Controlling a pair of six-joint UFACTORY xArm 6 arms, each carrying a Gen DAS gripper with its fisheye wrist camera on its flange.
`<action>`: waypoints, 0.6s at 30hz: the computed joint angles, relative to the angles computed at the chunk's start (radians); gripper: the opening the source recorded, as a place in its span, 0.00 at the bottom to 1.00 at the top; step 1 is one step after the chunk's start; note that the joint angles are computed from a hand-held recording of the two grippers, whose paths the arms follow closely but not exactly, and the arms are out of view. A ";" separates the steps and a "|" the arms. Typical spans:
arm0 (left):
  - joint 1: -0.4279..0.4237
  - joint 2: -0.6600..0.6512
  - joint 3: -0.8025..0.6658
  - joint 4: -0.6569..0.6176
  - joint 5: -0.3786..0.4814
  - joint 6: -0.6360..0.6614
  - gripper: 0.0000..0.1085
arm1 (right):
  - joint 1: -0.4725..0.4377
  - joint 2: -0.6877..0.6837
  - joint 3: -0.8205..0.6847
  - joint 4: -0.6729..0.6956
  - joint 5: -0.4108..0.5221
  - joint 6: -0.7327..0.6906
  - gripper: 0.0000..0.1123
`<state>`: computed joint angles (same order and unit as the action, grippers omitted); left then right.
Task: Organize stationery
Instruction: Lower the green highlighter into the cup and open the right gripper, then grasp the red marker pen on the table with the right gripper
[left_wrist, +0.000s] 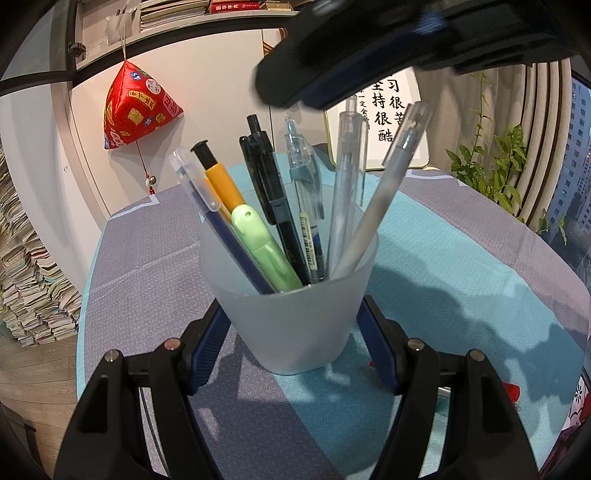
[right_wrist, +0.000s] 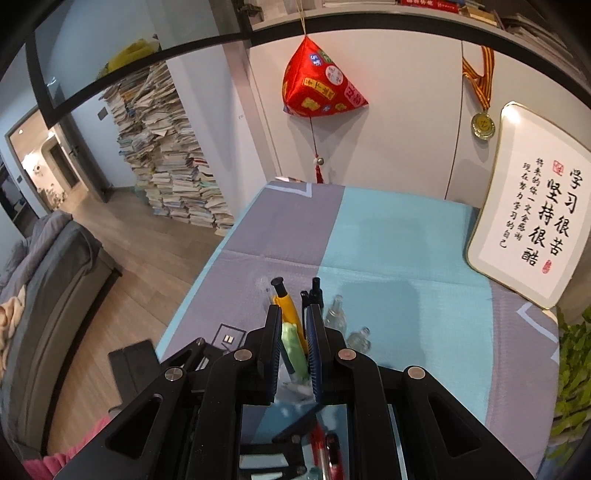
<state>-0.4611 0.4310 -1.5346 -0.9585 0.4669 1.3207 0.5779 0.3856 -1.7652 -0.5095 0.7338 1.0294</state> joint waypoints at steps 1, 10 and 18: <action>0.000 0.000 -0.001 0.000 0.000 0.000 0.64 | 0.003 -0.014 0.012 -0.008 0.002 0.005 0.12; 0.000 0.000 -0.001 0.001 0.000 -0.001 0.64 | 0.063 -0.207 0.241 -0.136 0.055 0.107 0.12; 0.000 0.000 -0.001 0.002 -0.001 -0.001 0.64 | 0.080 -0.301 0.456 -0.011 0.055 0.079 0.12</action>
